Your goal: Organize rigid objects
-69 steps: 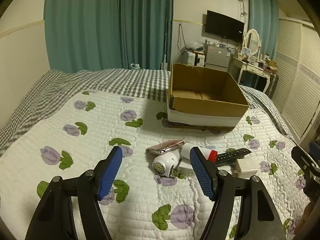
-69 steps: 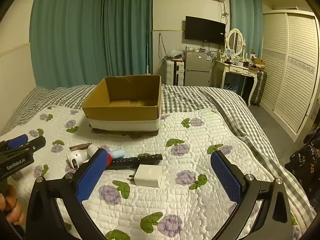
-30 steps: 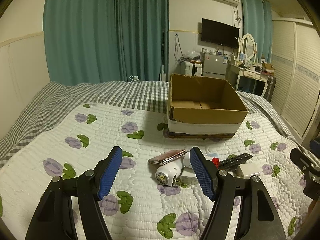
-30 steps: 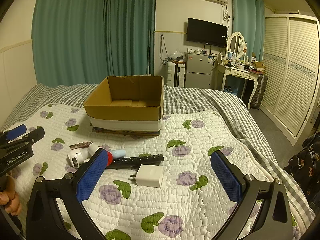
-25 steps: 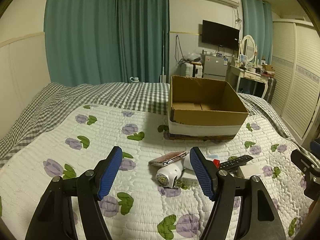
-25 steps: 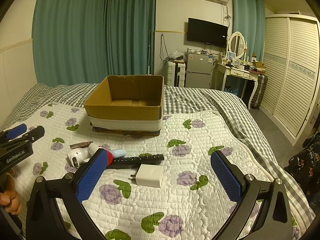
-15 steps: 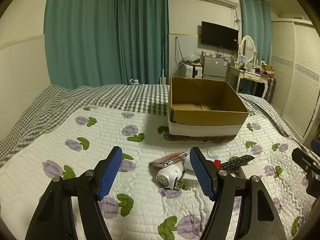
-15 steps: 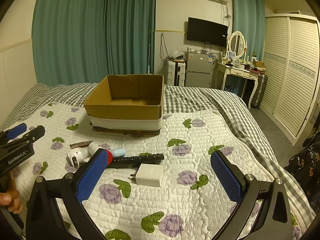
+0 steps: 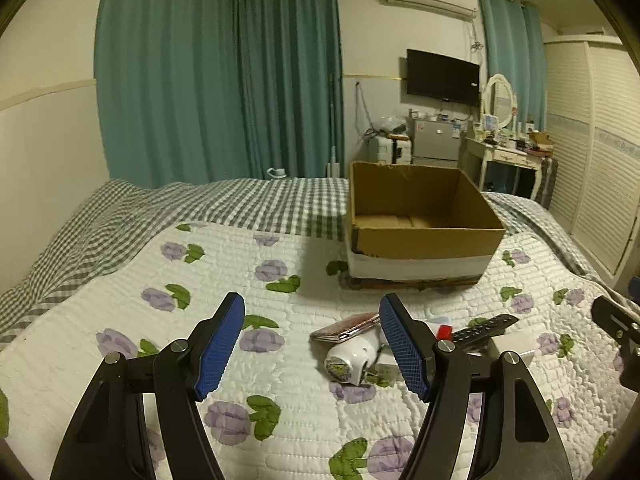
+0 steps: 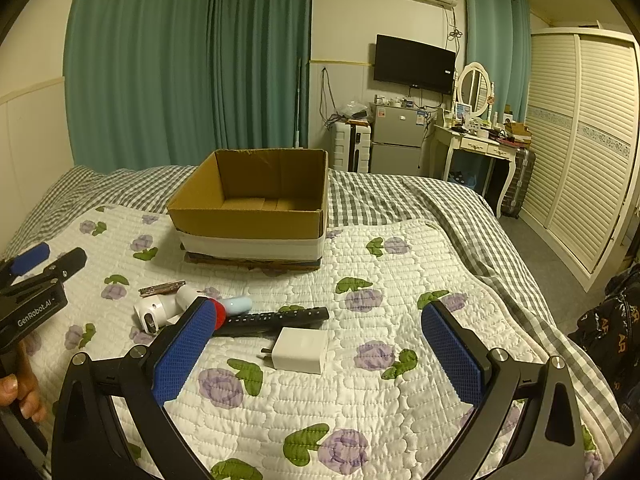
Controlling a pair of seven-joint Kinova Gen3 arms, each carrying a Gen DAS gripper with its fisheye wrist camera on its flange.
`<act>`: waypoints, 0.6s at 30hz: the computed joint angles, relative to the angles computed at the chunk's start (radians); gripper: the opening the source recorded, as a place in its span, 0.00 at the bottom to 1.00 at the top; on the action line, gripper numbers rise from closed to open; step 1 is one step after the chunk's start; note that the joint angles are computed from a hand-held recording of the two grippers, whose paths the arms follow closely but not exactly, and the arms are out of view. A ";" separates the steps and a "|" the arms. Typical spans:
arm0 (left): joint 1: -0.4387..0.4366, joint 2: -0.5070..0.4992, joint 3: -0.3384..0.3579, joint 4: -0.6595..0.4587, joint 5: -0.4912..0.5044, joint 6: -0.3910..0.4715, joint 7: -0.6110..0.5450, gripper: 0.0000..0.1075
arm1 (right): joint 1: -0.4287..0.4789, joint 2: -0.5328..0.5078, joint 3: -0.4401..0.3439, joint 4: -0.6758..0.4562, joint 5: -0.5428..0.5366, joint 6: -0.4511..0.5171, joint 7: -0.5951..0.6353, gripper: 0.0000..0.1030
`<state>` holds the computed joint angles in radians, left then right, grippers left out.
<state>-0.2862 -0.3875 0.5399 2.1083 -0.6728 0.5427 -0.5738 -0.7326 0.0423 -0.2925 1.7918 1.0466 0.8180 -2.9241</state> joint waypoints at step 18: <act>0.030 0.021 -0.010 -0.012 -0.020 0.029 -0.021 0.68 | 0.000 0.005 0.006 -0.002 -0.003 -0.012 -0.002 1.00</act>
